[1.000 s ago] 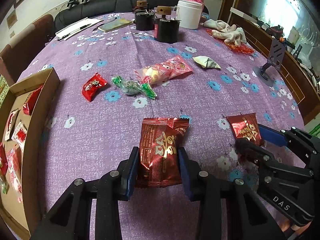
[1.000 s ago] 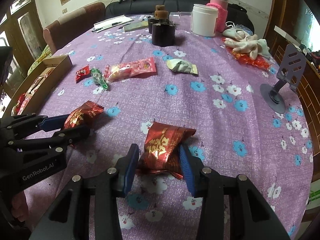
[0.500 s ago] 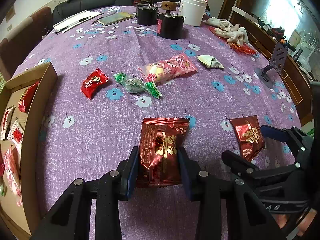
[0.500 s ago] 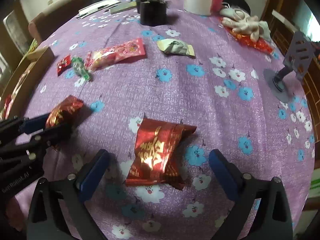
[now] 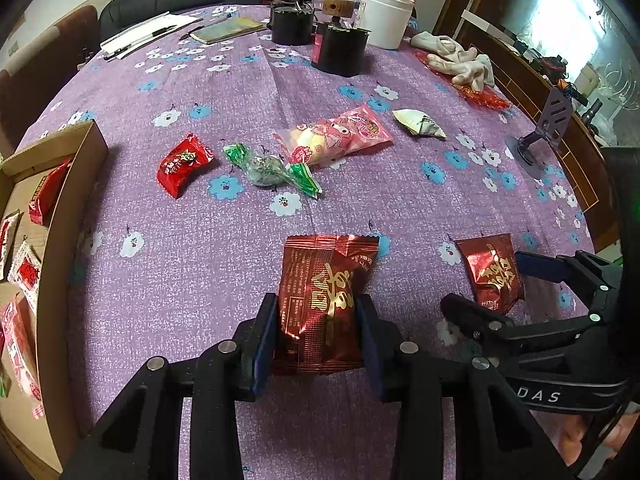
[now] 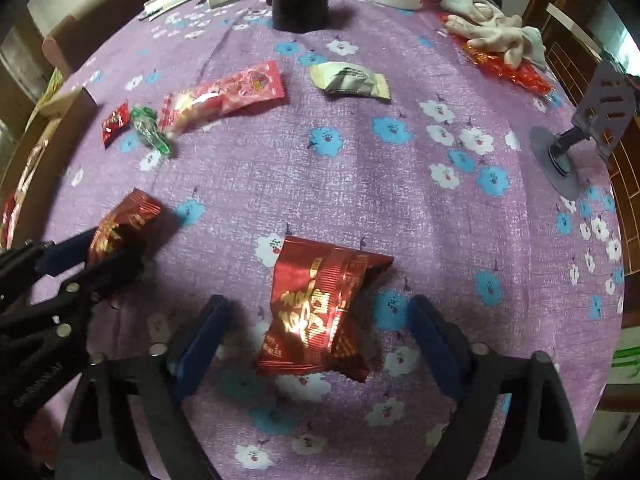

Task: Organize snacks
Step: 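Lift both held foil packets off the table, then carry both foil packets into the box and open both tools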

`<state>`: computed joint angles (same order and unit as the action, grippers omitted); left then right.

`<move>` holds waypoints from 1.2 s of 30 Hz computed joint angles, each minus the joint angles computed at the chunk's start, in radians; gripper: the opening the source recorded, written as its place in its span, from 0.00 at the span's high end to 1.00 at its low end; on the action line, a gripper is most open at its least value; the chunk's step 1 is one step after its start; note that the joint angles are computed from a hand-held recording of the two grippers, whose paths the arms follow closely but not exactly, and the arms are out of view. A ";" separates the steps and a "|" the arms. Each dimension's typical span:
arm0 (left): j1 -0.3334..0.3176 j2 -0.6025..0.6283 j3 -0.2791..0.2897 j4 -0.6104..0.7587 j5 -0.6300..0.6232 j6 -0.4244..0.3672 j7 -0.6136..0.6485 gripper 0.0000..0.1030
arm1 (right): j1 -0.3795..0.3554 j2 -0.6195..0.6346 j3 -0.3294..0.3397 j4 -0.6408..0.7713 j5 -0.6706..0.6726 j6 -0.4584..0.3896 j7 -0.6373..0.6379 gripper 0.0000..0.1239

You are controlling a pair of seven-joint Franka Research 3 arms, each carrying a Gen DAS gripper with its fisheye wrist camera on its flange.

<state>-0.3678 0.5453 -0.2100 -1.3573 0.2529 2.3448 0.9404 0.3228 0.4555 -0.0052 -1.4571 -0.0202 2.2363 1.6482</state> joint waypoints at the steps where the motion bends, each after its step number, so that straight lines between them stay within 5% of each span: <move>1: 0.000 0.001 0.000 0.001 0.000 -0.001 0.001 0.60 | 0.003 -0.007 -0.004 -0.010 -0.005 0.011 0.013 0.52; 3: -0.001 0.002 0.000 0.003 0.000 -0.004 0.001 0.60 | -0.001 -0.011 -0.005 -0.001 0.002 -0.002 0.021 0.69; 8: 0.007 0.003 -0.005 0.006 -0.018 -0.004 0.003 0.61 | -0.020 -0.033 0.007 -0.033 0.043 0.019 0.010 0.74; 20: 0.041 -0.046 -0.033 -0.088 -0.100 0.084 0.028 0.62 | -0.018 -0.105 0.026 -0.149 0.071 0.104 -0.039 0.74; 36: 0.018 -0.298 0.032 -0.375 0.177 0.205 -0.209 0.62 | 0.026 -0.146 0.063 -0.136 0.079 0.157 -0.082 0.74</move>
<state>-0.3495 0.2473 -0.1780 -1.7319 0.4302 2.5500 0.7314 0.3488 0.3098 0.0579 -1.5928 0.0584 2.3934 1.5657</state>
